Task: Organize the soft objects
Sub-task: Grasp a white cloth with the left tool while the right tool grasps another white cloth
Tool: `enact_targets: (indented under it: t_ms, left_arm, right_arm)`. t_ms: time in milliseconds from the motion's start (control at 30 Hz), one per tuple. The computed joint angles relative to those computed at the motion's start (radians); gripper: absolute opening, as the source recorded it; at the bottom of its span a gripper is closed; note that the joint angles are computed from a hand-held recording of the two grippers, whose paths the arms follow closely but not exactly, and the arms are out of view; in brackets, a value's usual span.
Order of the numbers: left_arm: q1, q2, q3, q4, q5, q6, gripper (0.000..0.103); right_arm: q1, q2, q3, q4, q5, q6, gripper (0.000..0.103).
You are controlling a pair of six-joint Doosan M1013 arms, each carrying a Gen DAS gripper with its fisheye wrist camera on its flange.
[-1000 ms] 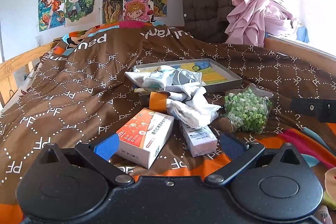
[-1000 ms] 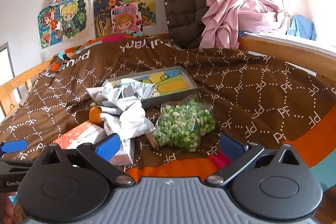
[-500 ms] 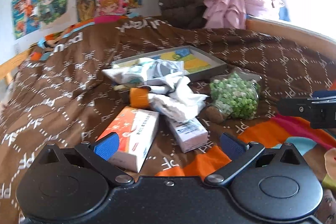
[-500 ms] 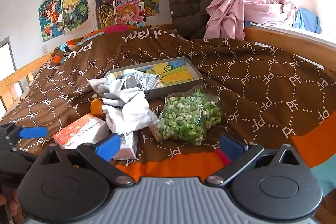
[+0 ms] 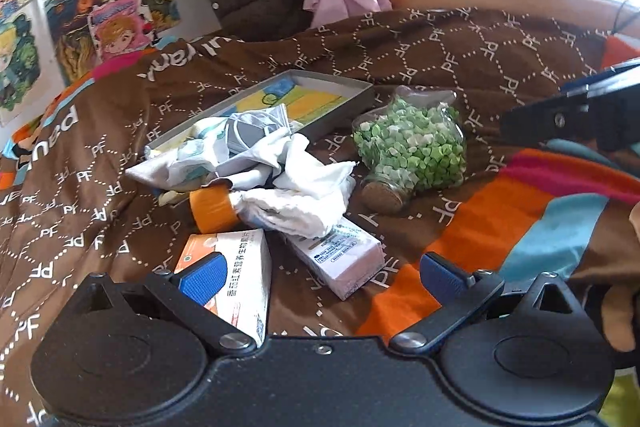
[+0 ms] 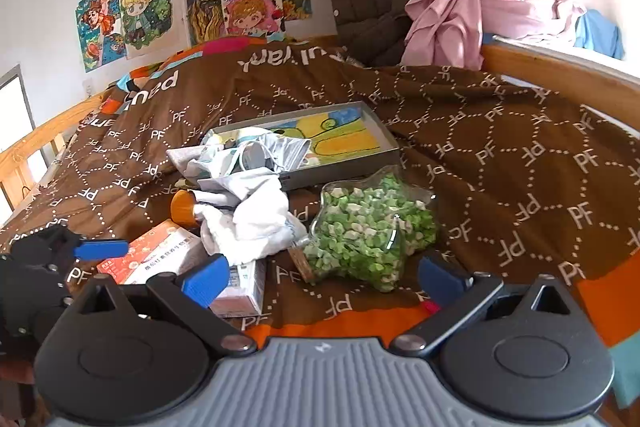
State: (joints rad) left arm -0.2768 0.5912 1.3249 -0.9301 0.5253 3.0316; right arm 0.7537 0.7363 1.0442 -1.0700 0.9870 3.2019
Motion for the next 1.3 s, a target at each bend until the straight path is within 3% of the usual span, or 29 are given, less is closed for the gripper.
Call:
enact_targets:
  t_ms: [333, 733, 1033, 1133, 1300]
  left_arm:
    - [-0.011, 0.057, -0.051, -0.083, -0.037, 0.063, 0.102]
    - [-0.014, 0.128, -0.122, -0.171, -0.033, 0.125, 0.102]
    - [-0.012, 0.179, -0.205, -0.099, 0.006, 0.004, 0.092]
    - [-0.008, 0.197, -0.240, -0.039, 0.030, -0.109, 0.089]
    - [0.002, 0.215, -0.276, -0.056, 0.088, -0.195, 0.082]
  right_arm:
    - [-0.053, 0.030, -0.057, 0.133, -0.092, -0.205, 0.103]
    - [-0.120, 0.108, -0.180, 0.170, -0.218, -0.405, 0.103]
    - [-0.156, 0.164, -0.273, 0.291, -0.288, -0.523, 0.102]
    - [-0.163, 0.174, -0.284, 0.338, -0.290, -0.560, 0.097]
    - [-0.174, 0.191, -0.309, 0.409, -0.285, -0.605, 0.090]
